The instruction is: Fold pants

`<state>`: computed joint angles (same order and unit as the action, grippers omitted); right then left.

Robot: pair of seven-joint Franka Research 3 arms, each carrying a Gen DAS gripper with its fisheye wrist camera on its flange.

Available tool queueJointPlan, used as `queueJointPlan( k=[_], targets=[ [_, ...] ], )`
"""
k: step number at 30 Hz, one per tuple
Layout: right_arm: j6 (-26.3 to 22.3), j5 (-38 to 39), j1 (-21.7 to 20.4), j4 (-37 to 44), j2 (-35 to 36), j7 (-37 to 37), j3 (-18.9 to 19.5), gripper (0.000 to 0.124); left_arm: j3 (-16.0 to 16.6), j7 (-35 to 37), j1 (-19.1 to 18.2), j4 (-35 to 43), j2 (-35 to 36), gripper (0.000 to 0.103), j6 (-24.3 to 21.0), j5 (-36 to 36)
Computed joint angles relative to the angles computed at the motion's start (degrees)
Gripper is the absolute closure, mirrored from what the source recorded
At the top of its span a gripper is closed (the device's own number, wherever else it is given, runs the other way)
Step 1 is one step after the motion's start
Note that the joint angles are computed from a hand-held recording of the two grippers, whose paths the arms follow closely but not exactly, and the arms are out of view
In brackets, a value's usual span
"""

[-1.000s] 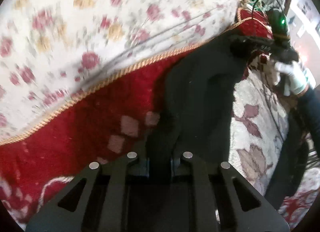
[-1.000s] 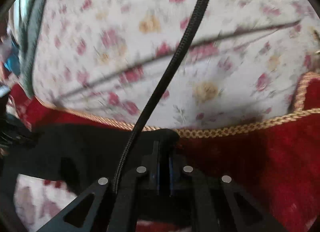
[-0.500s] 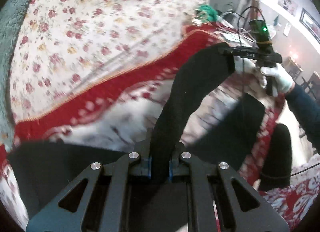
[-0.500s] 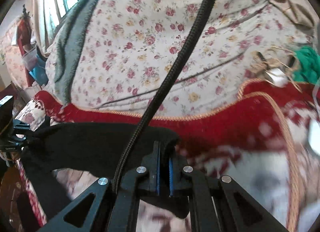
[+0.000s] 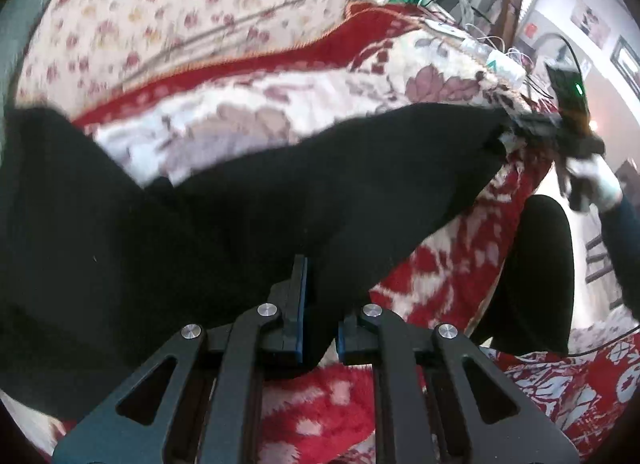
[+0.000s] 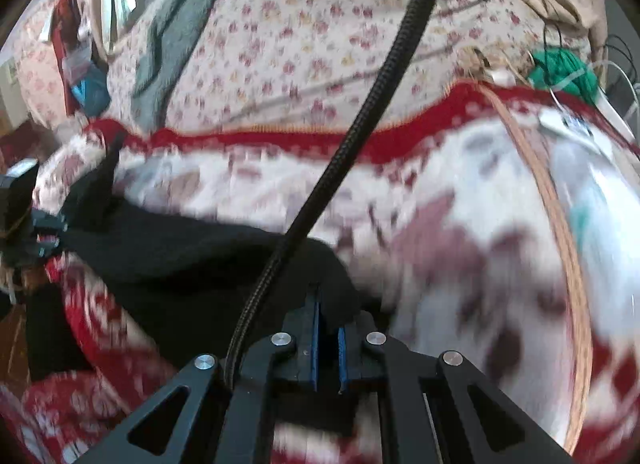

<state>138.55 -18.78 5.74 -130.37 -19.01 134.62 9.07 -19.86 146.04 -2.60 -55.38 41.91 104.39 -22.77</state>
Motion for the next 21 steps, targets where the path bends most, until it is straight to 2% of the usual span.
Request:
queueJointPlan(
  k=[2, 4, 5, 7, 8, 10, 12, 15, 16, 18, 21],
  targets=[
    [-6.2, 1.4, 1.0, 0.3, -0.5, 0.2, 0.8, 0.110, -0.3, -0.3, 1.1, -2.9, -1.4, 0.093, 1.3, -1.6],
    [-8.7, 2.5, 1.8, -1.0, -2.3, 1.8, 1.2, 0.109, -0.4, 0.2, 2.0, -6.1, -3.3, 0.093, 2.8, -2.7],
    [-8.3, 2.8, 2.0, -2.0, -3.6, 3.2, 1.4, 0.109, -0.5, 0.9, 2.3, -7.6, -4.1, 0.093, 3.6, -3.1],
    [-4.5, 4.5, 2.0, -4.9, -6.8, 6.3, 1.2, 0.102, -0.5, 2.4, 2.8, -10.5, -5.7, 0.093, 5.4, -3.8],
    [-1.7, 5.4, 1.7, -6.4, -8.2, 8.0, 1.2, 0.099, -0.4, 2.5, 2.8, -10.6, -5.7, 0.093, 5.5, -4.0],
    [5.6, 7.9, 1.0, -9.6, -10.3, 10.5, 0.9, 0.083, -0.1, 1.3, 2.4, -8.5, -4.5, 0.093, 4.1, -3.8],
    [12.9, 11.4, 0.4, -12.3, -11.0, 13.3, 1.0, 0.074, -0.1, 0.4, 2.3, -6.6, -3.4, 0.093, 2.7, -3.8],
    [26.3, 20.7, 2.0, -16.1, -8.9, 14.8, -0.9, 0.075, -0.2, 0.9, 2.5, -6.8, -3.4, 0.093, 2.6, -4.0],
    [31.8, 23.0, 1.4, -17.4, -7.8, 16.4, -0.3, 0.075, -0.2, 1.0, 2.6, -6.9, -3.3, 0.093, 2.7, -4.1],
    [39.0, 26.2, -1.2, -18.5, -5.4, 20.1, 2.2, 0.074, -0.2, 0.7, 2.5, -6.2, -2.9, 0.093, 2.3, -4.1],
    [40.9, 26.9, -9.4, -17.4, -2.8, 24.6, 9.6, 0.074, -0.3, 1.0, 2.8, -6.0, -2.7, 0.093, 2.0, -4.3]
  ],
)
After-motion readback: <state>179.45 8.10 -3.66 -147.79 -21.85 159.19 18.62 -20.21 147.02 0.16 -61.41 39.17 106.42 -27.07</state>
